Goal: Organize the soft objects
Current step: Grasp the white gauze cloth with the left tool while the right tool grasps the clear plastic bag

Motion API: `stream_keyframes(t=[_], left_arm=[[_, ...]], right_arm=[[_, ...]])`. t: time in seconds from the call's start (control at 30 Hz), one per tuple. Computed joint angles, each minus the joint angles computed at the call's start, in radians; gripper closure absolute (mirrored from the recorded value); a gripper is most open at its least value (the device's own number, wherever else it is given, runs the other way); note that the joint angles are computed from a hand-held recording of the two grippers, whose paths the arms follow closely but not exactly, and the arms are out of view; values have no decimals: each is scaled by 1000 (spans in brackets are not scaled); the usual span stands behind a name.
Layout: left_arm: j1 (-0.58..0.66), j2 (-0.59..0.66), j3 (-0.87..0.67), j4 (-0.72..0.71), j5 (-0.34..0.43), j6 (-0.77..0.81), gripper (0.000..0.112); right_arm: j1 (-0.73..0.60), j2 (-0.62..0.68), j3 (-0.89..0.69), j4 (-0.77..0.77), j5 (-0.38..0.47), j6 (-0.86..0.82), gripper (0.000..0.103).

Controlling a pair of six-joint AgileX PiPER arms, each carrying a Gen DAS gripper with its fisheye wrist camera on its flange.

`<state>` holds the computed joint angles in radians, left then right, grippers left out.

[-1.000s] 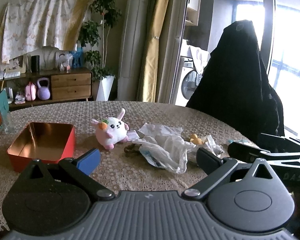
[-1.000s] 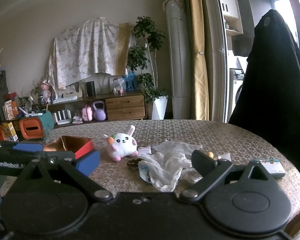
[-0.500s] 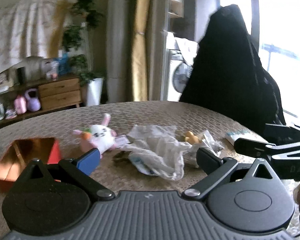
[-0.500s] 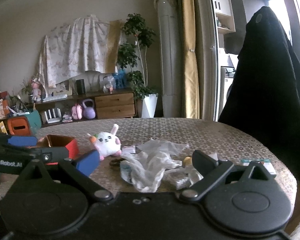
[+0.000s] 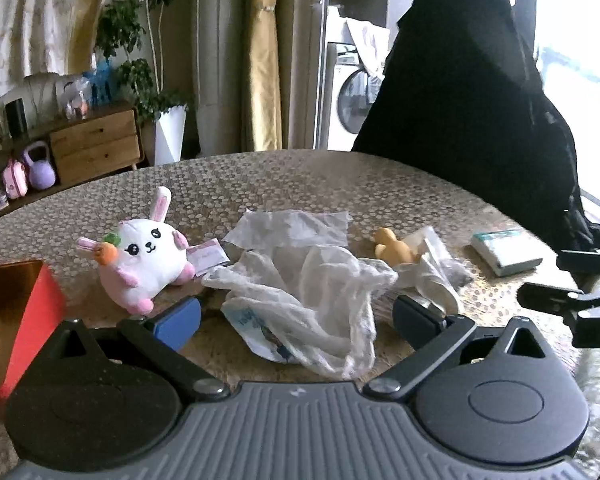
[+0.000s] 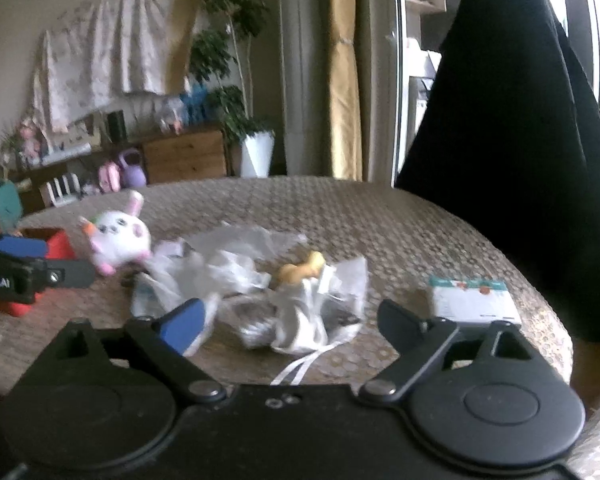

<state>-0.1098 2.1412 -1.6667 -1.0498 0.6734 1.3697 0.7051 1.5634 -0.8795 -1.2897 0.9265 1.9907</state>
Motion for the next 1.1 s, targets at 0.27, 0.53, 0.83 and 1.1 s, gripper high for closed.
stream_keyframes(t=[0.27, 0.53, 0.83, 1.1], left_arm=[[-96, 146, -212, 196, -29, -224, 9], [-149, 378, -627, 446, 206, -595, 9], [-180, 487, -807, 559, 254, -726, 9], [-217, 385, -600, 512, 126, -638, 9]], right_arm=[[-200, 18, 22, -28, -211, -71, 21], [-332, 80, -21, -33, -347, -153, 32], [-422, 130, -41, -11, -477, -205, 43], [-446, 157, -56, -9, -495, -220, 46]])
